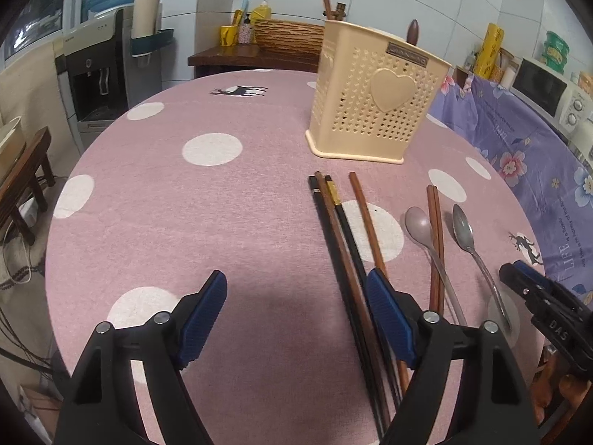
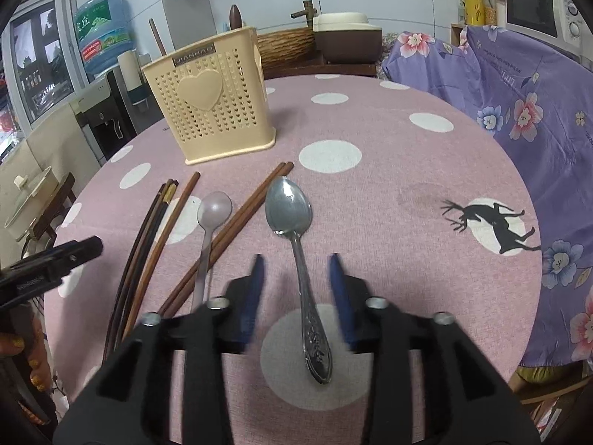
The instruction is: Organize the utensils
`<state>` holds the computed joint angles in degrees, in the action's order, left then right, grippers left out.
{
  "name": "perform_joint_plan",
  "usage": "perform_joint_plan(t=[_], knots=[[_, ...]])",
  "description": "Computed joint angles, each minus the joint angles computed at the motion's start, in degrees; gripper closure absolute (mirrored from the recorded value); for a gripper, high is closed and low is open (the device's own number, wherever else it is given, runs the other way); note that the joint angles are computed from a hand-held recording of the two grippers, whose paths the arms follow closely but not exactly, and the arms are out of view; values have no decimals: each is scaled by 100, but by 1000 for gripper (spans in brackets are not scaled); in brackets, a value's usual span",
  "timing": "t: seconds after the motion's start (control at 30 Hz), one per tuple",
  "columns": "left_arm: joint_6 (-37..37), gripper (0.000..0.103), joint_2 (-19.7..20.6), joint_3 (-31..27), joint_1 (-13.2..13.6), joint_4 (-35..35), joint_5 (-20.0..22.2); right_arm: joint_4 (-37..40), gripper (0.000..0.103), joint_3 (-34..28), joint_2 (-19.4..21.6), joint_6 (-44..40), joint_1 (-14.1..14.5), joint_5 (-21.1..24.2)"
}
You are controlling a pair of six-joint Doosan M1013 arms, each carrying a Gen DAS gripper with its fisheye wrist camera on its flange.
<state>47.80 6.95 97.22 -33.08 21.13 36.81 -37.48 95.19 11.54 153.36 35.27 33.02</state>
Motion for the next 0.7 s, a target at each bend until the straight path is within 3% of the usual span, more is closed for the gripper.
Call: perform_joint_plan(t=[0.27,0.4,0.53,0.7], knots=[[-32,40,316,-250,-186,463,527,70,56,-26,-6,-86,17,-40],[-153,40,237,-130,-142,514,465,127,56,-31,-3,-126,-4,9],[-447,40,162,-92,-57,761,694,220,56,-43,-17,-191,-54,-17],[-647,40,36,-61,57,841,532,817,56,-189,48,-970,-133,-44]])
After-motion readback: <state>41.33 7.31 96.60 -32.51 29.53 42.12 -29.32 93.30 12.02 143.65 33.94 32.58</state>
